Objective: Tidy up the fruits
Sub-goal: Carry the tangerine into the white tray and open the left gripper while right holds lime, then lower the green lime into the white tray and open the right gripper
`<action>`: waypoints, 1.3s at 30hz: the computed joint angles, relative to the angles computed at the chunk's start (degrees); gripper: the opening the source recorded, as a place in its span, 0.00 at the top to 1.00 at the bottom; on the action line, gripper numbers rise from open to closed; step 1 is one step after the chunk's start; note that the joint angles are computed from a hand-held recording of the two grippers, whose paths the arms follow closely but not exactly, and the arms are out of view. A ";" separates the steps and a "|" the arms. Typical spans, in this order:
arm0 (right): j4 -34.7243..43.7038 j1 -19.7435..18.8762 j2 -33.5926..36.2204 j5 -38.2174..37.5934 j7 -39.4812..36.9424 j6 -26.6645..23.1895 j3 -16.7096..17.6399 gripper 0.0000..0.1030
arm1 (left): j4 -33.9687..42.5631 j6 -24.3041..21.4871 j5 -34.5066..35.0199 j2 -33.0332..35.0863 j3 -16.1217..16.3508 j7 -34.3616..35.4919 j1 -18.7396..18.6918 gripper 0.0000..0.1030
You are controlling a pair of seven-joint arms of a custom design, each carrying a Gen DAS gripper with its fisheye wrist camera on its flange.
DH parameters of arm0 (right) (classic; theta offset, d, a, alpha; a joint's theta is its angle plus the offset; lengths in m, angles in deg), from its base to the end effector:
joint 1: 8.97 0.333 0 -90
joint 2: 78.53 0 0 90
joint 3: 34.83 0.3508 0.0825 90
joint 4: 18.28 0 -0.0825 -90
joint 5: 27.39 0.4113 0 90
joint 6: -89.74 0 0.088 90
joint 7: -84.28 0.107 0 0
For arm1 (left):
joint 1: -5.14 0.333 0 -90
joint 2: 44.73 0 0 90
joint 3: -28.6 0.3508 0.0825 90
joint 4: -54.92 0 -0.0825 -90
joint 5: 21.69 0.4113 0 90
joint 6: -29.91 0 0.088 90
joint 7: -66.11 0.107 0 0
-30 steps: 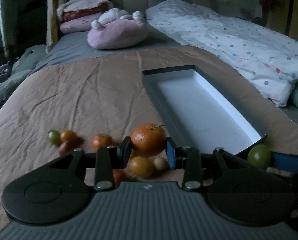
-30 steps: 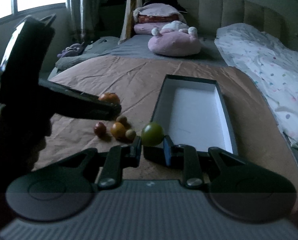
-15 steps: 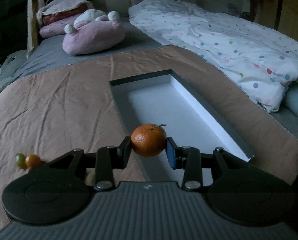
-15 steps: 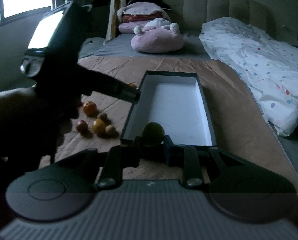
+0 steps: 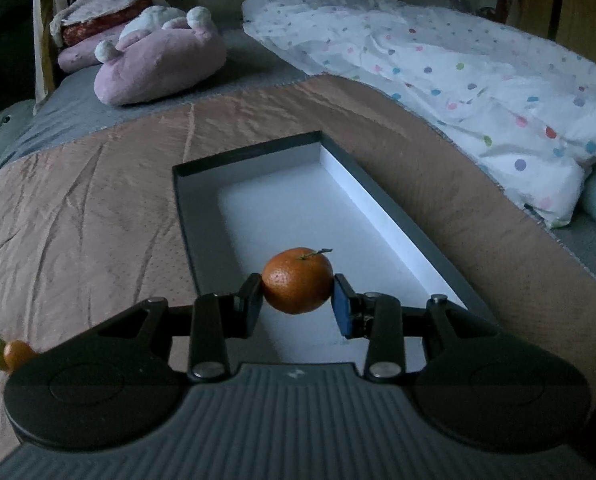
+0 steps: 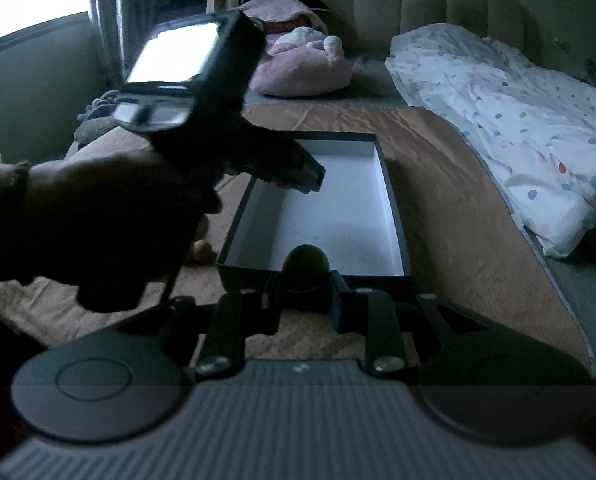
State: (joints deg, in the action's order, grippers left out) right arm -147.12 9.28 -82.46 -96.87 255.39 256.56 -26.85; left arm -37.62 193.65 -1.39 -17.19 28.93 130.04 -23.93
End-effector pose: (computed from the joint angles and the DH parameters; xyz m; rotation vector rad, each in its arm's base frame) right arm 0.4738 0.2987 0.4665 -1.7783 1.5319 -0.7187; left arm 0.6643 -0.3868 0.4515 -1.4691 2.0994 -0.8750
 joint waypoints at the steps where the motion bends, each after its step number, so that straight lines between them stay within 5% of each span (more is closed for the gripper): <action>1: -0.17 -0.01 -0.10 0.17 -0.02 -0.08 -0.04 0.74 | 0.82 -0.38 -0.02 0.69 0.04 -0.02 -0.13 0.59; 14: -1.59 -0.61 -1.21 1.35 0.30 -0.75 0.22 0.74 | 5.67 -3.33 0.72 4.97 0.86 0.02 -1.13 0.57; 19: -1.37 -0.76 -1.06 1.10 0.73 -0.69 0.30 0.74 | 4.89 -0.89 2.72 4.23 2.89 -2.12 -2.57 0.29; 24: -1.46 -0.84 -1.34 0.22 1.30 -0.47 0.35 0.74 | 4.86 -0.22 3.14 3.39 2.98 -2.85 -2.48 0.29; 30: -1.19 -0.83 -1.31 -0.21 1.72 -0.50 0.48 0.74 | 1.36 0.22 4.44 -0.27 3.85 -6.24 -2.80 0.28; 32: -0.87 -0.76 -1.14 -0.45 1.87 -0.26 0.52 0.74 | -0.73 0.11 5.52 -2.17 4.17 -8.23 -2.79 0.21; 39: 0.35 -0.03 -0.50 -1.34 2.16 0.01 0.68 0.74 | -10.62 2.60 16.36 -10.32 6.10 -17.79 -2.54 0.20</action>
State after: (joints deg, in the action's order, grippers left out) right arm -146.76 9.25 -82.97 -98.21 257.55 256.57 -26.17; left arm -48.24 196.25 14.97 -27.52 35.03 112.25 -26.47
